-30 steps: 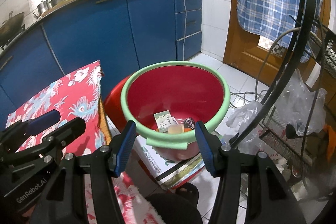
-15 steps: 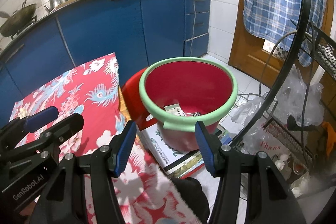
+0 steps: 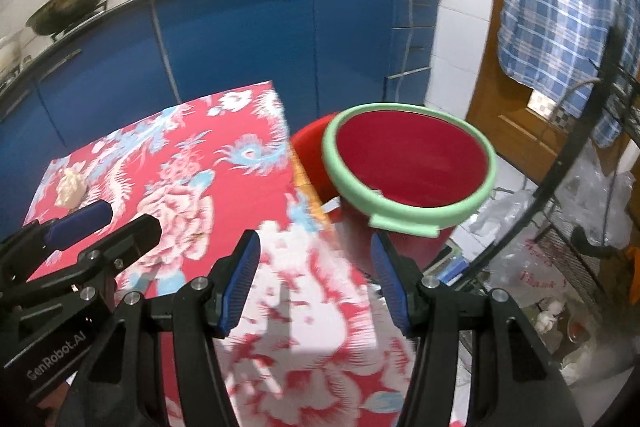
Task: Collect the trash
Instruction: 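Move both tools back over the table toward the crumpled cream paper, then close the left tool on the crumpled cream paper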
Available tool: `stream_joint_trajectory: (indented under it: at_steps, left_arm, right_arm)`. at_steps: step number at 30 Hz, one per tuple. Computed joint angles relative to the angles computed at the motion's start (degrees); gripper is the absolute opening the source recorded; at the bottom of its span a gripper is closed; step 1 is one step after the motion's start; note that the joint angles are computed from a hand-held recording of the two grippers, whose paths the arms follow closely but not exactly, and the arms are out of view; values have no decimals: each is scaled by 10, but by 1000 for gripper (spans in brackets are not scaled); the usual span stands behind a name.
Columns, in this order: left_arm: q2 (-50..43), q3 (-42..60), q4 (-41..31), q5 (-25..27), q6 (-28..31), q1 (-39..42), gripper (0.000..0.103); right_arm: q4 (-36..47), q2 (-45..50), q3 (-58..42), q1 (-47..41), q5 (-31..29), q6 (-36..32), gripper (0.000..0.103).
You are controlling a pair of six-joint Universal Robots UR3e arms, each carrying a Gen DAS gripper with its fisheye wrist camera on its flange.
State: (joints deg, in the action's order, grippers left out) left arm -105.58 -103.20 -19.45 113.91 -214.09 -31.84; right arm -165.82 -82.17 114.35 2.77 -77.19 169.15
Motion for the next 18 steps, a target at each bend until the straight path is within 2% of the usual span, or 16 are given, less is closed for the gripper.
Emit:
stream_joint_trajectory:
  at_steps: [8, 14, 18]
  left_arm:
    - [115, -151, 19, 14, -32, 46, 57]
    - [222, -265, 21, 15, -26, 106, 57]
    - [313, -347, 26, -20, -3, 181, 57]
  right_arm:
    - [4, 63, -66, 98, -20, 20, 58]
    - [2, 123, -130, 190, -51, 49, 58]
    - [25, 168, -195, 238, -63, 61, 58]
